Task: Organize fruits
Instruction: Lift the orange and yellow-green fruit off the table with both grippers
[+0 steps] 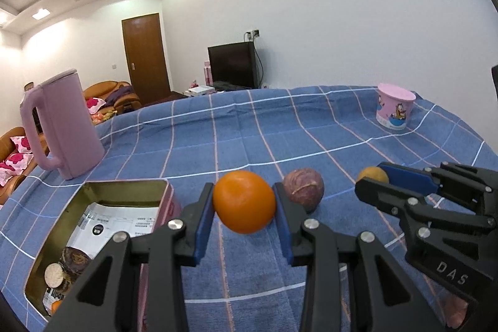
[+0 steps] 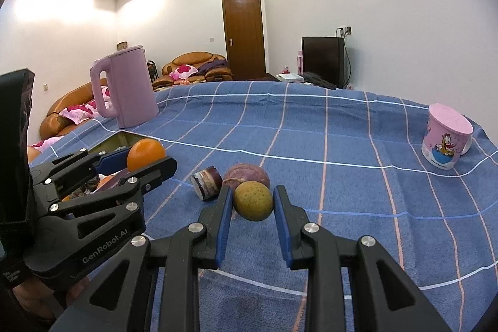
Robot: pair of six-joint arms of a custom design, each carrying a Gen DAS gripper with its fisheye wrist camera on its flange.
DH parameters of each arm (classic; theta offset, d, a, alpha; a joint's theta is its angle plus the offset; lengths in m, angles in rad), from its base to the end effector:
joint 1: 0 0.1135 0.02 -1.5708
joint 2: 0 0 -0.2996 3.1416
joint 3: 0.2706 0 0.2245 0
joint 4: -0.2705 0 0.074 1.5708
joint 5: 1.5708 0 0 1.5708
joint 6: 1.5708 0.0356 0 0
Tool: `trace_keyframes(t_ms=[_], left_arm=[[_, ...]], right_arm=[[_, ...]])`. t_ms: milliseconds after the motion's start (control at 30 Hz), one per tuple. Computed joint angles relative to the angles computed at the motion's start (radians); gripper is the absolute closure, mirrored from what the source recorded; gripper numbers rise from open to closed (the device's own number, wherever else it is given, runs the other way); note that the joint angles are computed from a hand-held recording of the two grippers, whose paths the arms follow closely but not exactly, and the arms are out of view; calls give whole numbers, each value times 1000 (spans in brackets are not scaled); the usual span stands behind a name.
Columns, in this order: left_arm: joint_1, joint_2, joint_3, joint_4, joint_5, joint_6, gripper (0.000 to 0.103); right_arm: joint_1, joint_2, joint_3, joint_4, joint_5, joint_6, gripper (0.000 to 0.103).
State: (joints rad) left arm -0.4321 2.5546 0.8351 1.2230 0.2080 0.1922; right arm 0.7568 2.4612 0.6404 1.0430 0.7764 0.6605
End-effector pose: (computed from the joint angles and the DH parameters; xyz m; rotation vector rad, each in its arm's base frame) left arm 0.3533 -0.1710 0.0048 0.7587 1.9317 -0.3623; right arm 0.2558 0.2073 0.0078 0.2539 2.0806 -0.0785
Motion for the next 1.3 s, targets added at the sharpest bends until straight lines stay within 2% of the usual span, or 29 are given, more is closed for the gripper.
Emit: trace_keyframes(t_ms=[1300], left_arm=[[31,47,-113,312,-6,-78,65]], right_arm=[[77,26,-37,155,141,-89,74]])
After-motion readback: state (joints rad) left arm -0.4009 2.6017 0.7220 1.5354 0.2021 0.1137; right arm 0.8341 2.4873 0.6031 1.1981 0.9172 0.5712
